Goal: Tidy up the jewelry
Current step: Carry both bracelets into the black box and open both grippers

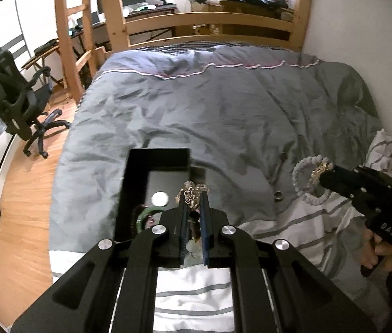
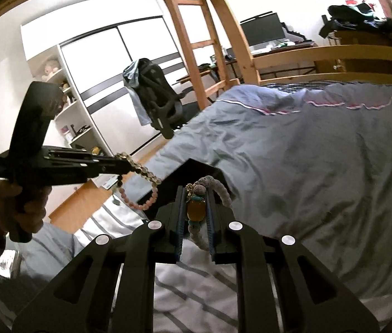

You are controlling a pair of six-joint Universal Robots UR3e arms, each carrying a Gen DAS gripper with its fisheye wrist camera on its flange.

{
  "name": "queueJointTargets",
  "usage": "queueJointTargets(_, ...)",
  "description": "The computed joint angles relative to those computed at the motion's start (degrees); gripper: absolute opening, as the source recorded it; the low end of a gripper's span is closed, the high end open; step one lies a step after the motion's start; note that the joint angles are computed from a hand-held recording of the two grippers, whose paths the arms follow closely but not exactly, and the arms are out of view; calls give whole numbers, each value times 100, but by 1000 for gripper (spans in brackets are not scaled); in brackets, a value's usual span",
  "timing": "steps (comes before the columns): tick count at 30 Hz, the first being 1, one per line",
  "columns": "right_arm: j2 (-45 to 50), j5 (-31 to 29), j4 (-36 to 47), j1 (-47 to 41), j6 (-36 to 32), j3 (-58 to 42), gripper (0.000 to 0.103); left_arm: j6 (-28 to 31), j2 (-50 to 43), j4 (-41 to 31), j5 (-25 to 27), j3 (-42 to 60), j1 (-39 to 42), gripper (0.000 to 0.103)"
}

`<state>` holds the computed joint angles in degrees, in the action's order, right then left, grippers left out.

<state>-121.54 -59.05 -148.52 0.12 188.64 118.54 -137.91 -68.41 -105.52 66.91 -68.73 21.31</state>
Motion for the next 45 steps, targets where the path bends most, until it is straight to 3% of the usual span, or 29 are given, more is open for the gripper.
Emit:
queueJointTargets(8,1861,-780,-716,1423,498,-1428,15,704,-124,-199,-150,74,834,8)
queueJointTargets(18,3714,-1068,-964,2205,774,-2902,15,979,-643,87,-94,-66,1138,8)
queueJointTargets(24,4366,-1110,-935,2304,842,-3304,15,1011,-730,876,262,-833,899,8)
queueJointTargets(33,4799,-1087,-818,2339,895,-3504,18,1034,-794,959,225,-845,934,8)
queueJointTargets(34,4786,-1116,-770,2369,873,-3519,29,1030,-780,969,213,-842,945,8)
queueJointTargets(35,4761,-1197,-732,2405,876,-3528,53,1027,-755,948,203,-812,955,8)
queueJointTargets(37,4676,-1372,-918,2449,952,-3404,69,1010,-727,862,184,-723,989,8)
queueJointTargets(39,4531,-1461,-969,2443,1059,-3301,75,971,-686,877,240,-674,990,21)
queueJointTargets(42,4262,-1650,-951,2411,1160,-3134,90,933,-422,1037,210,-749,1081,73)
queueJointTargets(45,3884,-2012,-636,2399,1201,-3054,95,857,-196,939,6,-544,1295,86)
